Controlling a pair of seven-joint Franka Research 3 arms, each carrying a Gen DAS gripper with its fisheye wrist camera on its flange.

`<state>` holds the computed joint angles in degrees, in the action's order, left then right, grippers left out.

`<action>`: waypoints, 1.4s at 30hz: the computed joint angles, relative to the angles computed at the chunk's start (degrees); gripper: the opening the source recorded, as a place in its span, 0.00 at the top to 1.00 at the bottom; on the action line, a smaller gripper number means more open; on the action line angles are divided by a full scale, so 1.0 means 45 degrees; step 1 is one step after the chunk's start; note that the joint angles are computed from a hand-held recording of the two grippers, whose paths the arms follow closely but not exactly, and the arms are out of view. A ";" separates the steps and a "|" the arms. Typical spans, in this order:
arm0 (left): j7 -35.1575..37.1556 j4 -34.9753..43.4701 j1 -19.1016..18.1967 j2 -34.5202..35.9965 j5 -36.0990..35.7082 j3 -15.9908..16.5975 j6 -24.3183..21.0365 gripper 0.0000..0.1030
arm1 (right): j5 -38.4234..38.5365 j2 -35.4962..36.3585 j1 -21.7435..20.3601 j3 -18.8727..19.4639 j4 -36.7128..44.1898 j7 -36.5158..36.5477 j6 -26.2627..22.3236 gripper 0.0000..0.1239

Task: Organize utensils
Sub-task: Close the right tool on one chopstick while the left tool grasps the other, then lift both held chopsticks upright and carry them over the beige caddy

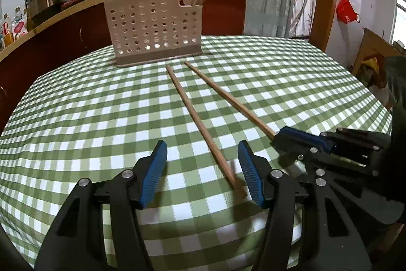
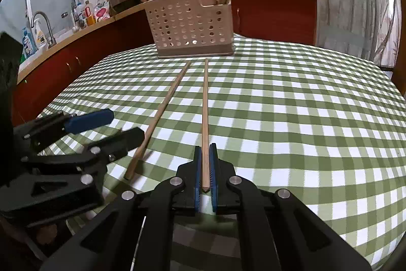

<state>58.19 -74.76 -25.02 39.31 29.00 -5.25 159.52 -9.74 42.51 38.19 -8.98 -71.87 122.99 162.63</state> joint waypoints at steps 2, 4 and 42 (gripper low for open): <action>0.0187 0.0157 0.0003 0.0142 -0.0091 -0.0118 -0.0212 0.45 | 0.0016 -0.0057 0.0002 -0.0014 -0.0098 0.0031 0.0065 0.95; 0.0300 0.0199 -0.0039 0.0213 -0.0114 -0.0137 -0.0374 0.45 | 0.0064 -0.0104 -0.0036 0.0026 -0.0189 0.0010 0.0156 0.95; -0.0371 -0.1954 0.0323 -0.1032 0.0037 0.0280 0.1447 0.92 | -0.0330 -0.0228 0.0569 -0.0773 -0.0375 0.0368 0.0552 0.94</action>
